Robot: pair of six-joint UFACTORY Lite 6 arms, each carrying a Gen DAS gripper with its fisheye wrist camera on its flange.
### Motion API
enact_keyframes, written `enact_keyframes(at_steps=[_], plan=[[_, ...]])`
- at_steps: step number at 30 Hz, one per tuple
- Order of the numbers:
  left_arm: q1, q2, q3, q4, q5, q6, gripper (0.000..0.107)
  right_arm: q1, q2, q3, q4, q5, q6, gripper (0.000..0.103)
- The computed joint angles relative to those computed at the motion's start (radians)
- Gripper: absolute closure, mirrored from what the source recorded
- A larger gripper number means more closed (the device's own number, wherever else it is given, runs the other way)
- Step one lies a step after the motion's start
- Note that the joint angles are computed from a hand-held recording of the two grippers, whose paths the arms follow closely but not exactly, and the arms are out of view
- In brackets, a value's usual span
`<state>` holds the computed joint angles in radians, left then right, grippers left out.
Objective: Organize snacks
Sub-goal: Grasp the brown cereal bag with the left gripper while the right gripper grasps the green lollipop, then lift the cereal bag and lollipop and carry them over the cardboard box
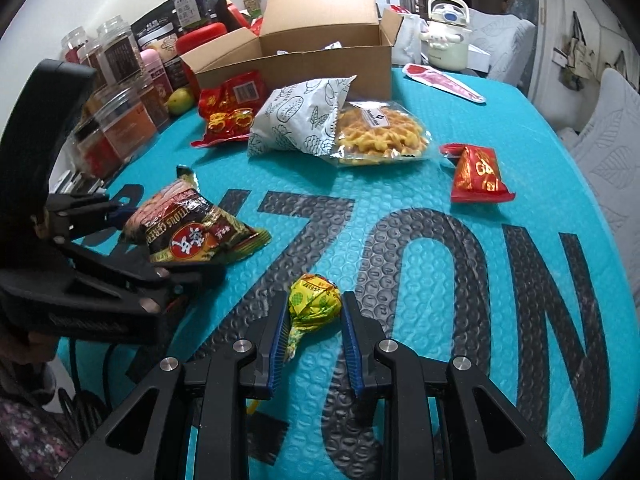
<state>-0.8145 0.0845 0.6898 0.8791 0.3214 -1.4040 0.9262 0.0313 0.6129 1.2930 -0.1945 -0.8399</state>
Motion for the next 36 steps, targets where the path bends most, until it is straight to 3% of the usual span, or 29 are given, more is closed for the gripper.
enact_keyframes(at_steps=[4, 9, 10, 12, 15, 18, 28, 36], plan=[[-0.003, -0.017, -0.027, 0.144, -0.013, -0.164, 0.028, 0.019, 0.012, 0.011, 0.015, -0.01, -0.022, 0.063], [-0.003, -0.078, -0.079, 0.233, -0.005, -0.253, 0.044, 0.052, 0.045, 0.036, 0.1, -0.063, -0.099, 0.061], [0.013, -0.1, -0.1, 0.242, -0.019, -0.253, 0.046, 0.057, 0.05, 0.038, 0.113, -0.078, -0.105, 0.062], [0.02, -0.122, -0.122, 0.273, -0.03, -0.285, 0.048, 0.073, 0.062, 0.048, 0.185, -0.124, -0.167, 0.078], [0.022, -0.095, -0.101, 0.352, -0.042, -0.365, 0.052, 0.057, 0.047, 0.032, 0.145, -0.117, -0.113, 0.078], [0.043, -0.135, -0.131, 0.331, -0.063, -0.337, 0.053, 0.049, 0.012, 0.0, 0.06, -0.102, -0.016, 0.078], [0.042, -0.27, -0.18, 0.216, -0.044, -0.225, 0.054, 0.065, -0.043, 0.0, 0.015, -0.074, 0.032, 0.078], [0.026, -0.388, -0.178, 0.051, 0.024, -0.045, 0.054, 0.076, -0.085, 0.05, 0.203, -0.075, -0.189, 0.078]])
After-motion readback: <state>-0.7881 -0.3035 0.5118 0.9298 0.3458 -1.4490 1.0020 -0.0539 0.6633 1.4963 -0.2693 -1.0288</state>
